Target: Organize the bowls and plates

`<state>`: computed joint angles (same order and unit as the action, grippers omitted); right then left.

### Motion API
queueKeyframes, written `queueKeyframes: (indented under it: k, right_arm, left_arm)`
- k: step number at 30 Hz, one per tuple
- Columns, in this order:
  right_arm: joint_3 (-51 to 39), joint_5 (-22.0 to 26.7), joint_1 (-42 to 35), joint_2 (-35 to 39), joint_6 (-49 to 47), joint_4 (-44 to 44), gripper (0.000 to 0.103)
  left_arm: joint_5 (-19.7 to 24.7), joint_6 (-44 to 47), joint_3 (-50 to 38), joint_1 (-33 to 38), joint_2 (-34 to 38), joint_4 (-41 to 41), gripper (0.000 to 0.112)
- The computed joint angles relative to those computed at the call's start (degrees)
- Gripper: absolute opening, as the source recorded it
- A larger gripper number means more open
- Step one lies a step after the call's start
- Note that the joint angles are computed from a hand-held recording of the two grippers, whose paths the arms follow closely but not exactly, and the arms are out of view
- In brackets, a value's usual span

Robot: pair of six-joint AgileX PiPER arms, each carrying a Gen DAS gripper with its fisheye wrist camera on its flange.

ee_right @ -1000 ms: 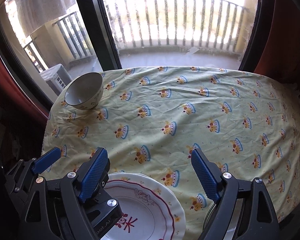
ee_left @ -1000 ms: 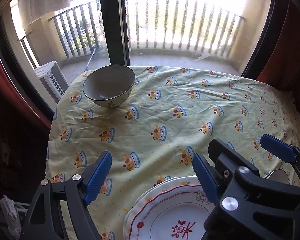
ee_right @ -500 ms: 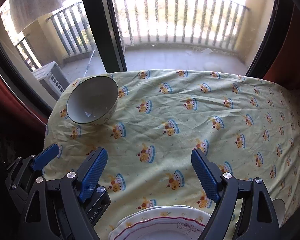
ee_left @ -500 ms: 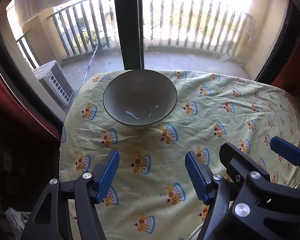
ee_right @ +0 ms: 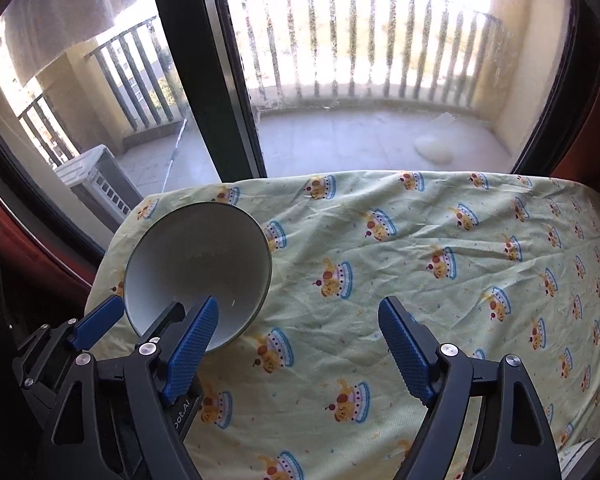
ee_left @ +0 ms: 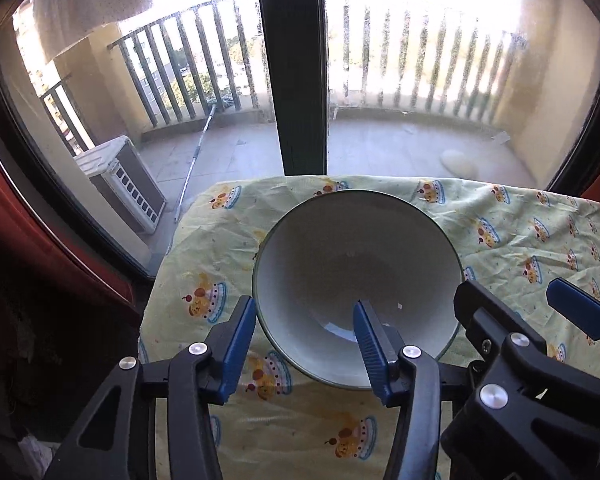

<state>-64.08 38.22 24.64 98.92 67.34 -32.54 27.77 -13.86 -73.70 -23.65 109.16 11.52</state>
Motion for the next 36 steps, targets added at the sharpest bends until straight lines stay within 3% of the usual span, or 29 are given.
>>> queueKeyframes:
  k: [13, 18, 23, 27, 36]
  right_arm:
    - [-7.63, -5.50, -3.45, 10.38, -2.48, 3.29, 0.046]
    - [-8.91, -6.41, -4.10, 12.35, -4.46, 4.57, 0.022]
    - [-9.21, -5.35, -3.66, 12.65, -3.14, 2.76, 0.016]
    - [-9.08, -3.89, -3.36, 11.92, -3.23, 3.08, 0.016]
    - [-3.03, -2.79, -1.96, 6.96, -0.45, 2.22, 0.016]
  left_arm:
    - [0.51, 2.91, -7.48, 2.55, 7.82, -2.54, 0.036]
    - [1.25, 3.41, -8.40, 2.95, 8.67, -2.91, 0.022]
    - [1.33, 1.98, -8.01, 2.40, 8.18, -1.37, 0.021]
    - [2.10, 4.51, -7.12, 2.75, 7.48, -4.80, 0.021]
    - [0.50, 3.55, -0.03, 0.56, 2.44, -4.32, 0.021]
